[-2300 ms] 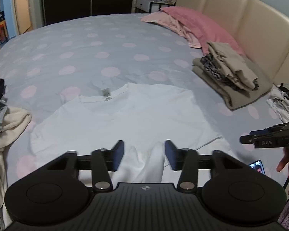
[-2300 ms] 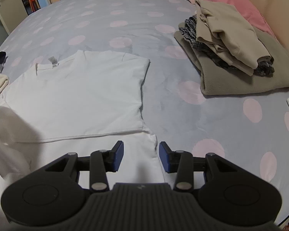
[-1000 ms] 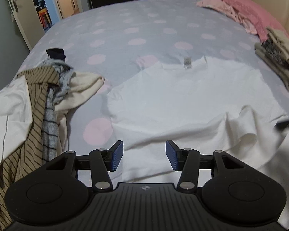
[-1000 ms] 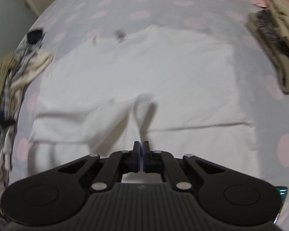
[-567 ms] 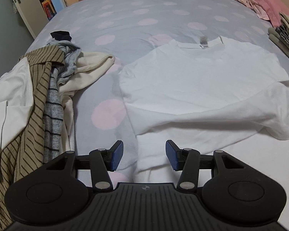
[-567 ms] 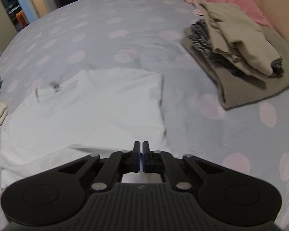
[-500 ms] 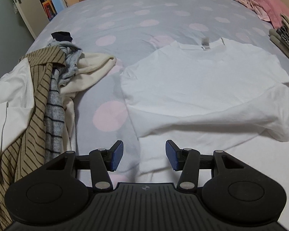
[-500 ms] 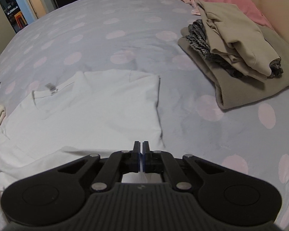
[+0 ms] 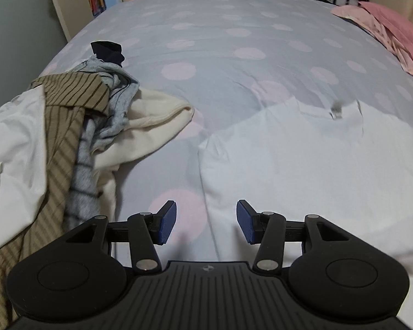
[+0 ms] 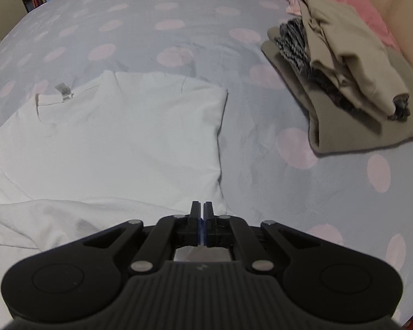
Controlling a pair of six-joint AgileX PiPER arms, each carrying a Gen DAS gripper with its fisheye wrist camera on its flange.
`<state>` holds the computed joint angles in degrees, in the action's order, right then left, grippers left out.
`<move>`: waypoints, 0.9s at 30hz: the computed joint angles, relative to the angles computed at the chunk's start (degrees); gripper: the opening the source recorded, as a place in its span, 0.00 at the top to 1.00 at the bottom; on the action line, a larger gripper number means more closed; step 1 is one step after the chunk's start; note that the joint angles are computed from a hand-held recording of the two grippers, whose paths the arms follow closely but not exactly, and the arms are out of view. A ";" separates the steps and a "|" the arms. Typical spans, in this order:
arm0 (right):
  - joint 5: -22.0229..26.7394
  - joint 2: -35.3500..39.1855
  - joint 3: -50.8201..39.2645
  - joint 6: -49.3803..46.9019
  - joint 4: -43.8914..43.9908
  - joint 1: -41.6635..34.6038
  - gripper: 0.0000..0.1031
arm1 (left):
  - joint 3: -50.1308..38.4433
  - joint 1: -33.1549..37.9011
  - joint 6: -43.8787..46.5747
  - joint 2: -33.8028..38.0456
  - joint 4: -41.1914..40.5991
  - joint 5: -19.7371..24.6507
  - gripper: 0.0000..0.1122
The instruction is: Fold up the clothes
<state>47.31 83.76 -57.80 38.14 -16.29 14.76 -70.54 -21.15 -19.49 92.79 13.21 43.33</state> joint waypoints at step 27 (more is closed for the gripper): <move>-0.33 2.78 -3.39 -7.86 5.62 -3.81 0.98 | -18.19 3.22 -1.03 15.28 -6.30 6.26 1.00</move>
<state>46.99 86.55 -61.18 30.28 -10.68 10.95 -88.73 -17.94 -20.52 108.07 6.91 49.59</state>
